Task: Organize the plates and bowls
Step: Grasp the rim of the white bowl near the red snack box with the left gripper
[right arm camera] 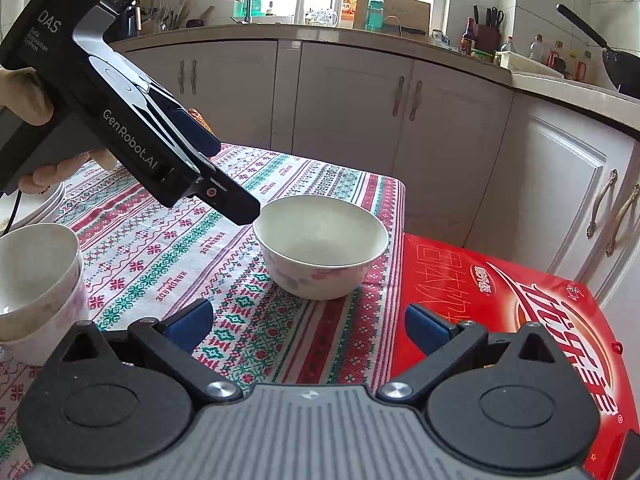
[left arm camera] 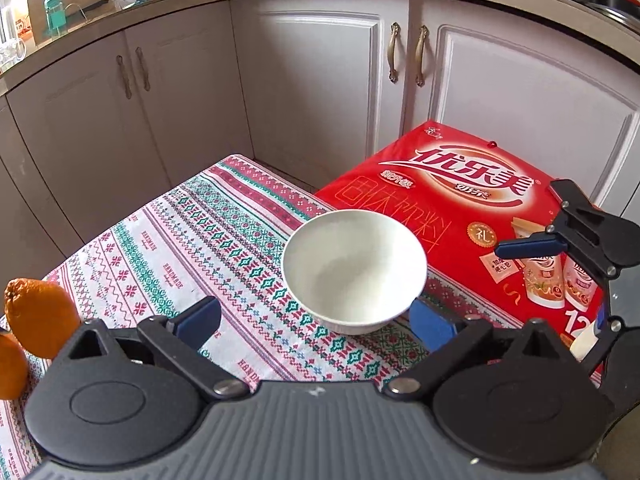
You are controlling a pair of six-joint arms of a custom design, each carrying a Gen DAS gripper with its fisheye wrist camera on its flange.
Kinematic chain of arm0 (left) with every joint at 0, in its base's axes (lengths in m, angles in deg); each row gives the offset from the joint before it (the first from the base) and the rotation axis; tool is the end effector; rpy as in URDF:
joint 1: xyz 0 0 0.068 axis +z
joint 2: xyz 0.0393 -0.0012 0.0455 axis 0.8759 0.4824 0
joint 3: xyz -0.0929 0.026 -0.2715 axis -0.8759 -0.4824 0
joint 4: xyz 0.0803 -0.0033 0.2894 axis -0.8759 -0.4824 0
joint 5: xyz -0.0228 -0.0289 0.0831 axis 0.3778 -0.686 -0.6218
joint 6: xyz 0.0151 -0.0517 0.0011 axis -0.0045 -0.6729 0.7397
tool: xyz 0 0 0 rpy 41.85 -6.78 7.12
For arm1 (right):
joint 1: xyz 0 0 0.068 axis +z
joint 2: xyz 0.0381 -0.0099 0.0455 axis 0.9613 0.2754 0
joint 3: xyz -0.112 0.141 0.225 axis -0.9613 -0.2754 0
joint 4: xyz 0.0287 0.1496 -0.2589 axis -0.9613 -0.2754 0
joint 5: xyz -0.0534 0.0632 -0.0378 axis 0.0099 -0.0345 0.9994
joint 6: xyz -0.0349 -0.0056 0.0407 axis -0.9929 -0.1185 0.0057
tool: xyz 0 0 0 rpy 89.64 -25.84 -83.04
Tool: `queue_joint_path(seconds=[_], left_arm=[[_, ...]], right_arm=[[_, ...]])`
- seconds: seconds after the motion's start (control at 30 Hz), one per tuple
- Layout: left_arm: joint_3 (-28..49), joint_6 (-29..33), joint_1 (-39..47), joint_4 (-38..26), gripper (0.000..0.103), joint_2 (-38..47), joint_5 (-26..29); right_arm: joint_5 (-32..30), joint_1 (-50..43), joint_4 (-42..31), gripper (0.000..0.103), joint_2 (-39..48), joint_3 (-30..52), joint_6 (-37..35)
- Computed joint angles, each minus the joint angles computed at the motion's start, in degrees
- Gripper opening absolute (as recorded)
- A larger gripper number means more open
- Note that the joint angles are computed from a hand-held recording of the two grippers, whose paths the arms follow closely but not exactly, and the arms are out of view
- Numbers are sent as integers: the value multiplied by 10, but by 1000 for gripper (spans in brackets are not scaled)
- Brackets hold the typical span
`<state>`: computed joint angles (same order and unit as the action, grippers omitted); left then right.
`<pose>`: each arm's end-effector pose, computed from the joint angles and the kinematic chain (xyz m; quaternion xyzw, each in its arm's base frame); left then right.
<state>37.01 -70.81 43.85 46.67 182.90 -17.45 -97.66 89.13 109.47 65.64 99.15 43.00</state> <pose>0.2887 -0.0913 0.0373 0.2001 0.9107 -0.0471 0.3583 0.2578 0.0803 -0.0012 -0.3231 0.8350 0.1173 0.4297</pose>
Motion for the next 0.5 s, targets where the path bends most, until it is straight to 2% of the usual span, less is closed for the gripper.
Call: queue_joint_path(seconds=[0.27, 0.5], left_arm=[[85, 4, 9, -25, 93, 80, 27], [134, 8, 10, -50, 79, 123, 37]], right_arm=[[-21, -7, -39, 103, 48, 84, -4], [-37, -5, -67, 98, 74, 132, -7]])
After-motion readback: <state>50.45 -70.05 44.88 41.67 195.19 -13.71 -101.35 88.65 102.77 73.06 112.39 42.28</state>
